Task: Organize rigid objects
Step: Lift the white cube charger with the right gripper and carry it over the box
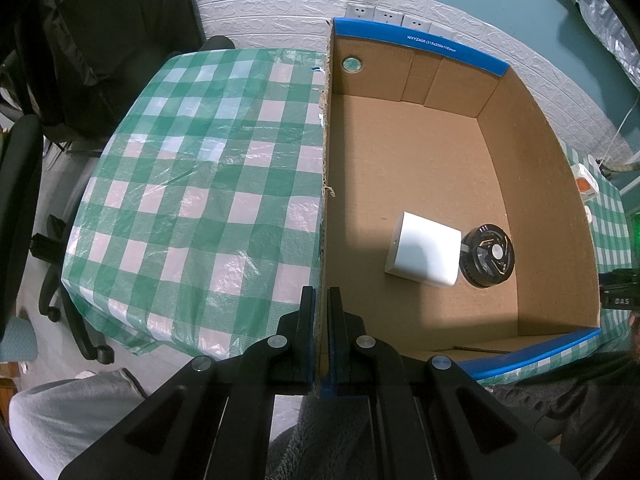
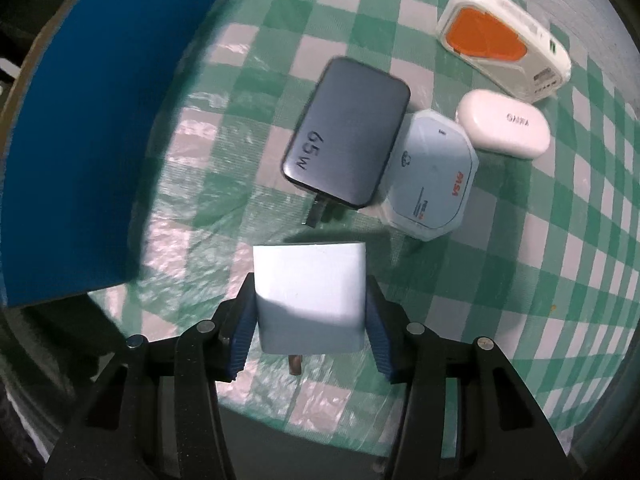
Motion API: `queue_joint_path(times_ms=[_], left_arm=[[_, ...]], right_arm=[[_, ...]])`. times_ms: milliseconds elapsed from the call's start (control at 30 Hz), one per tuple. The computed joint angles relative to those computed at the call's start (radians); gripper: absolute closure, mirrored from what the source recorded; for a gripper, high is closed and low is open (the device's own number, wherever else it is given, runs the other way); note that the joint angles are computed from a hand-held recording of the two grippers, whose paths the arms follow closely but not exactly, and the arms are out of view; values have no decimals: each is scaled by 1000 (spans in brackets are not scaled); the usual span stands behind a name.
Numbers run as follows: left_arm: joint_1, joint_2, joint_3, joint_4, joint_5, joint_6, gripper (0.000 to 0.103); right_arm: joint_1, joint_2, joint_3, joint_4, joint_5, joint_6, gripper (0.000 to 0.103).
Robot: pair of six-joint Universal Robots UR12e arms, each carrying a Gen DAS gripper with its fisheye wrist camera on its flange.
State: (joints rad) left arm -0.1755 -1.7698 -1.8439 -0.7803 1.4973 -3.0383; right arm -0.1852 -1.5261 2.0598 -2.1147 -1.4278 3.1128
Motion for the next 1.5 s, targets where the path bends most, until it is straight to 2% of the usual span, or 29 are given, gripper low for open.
queue_joint_path(times_ms=[367,567,800,1100,1500], left_arm=[[0,0,0,1,-1,-1,99],[0,0,0,1,-1,-1,99],[1,0,0,1,-2,1,99],[3,0,0,1,-5,2,99],[2,0,1,3,-5,3,99]], right_arm=[[35,-43,-67,47,13,-5,53],[55,-39,-119,43,51,-30,53],[89,-8,-186,37,65,-63,53],[162,60,-265,36,64,-93,53],[207,120,-289,50,41,-120,53]])
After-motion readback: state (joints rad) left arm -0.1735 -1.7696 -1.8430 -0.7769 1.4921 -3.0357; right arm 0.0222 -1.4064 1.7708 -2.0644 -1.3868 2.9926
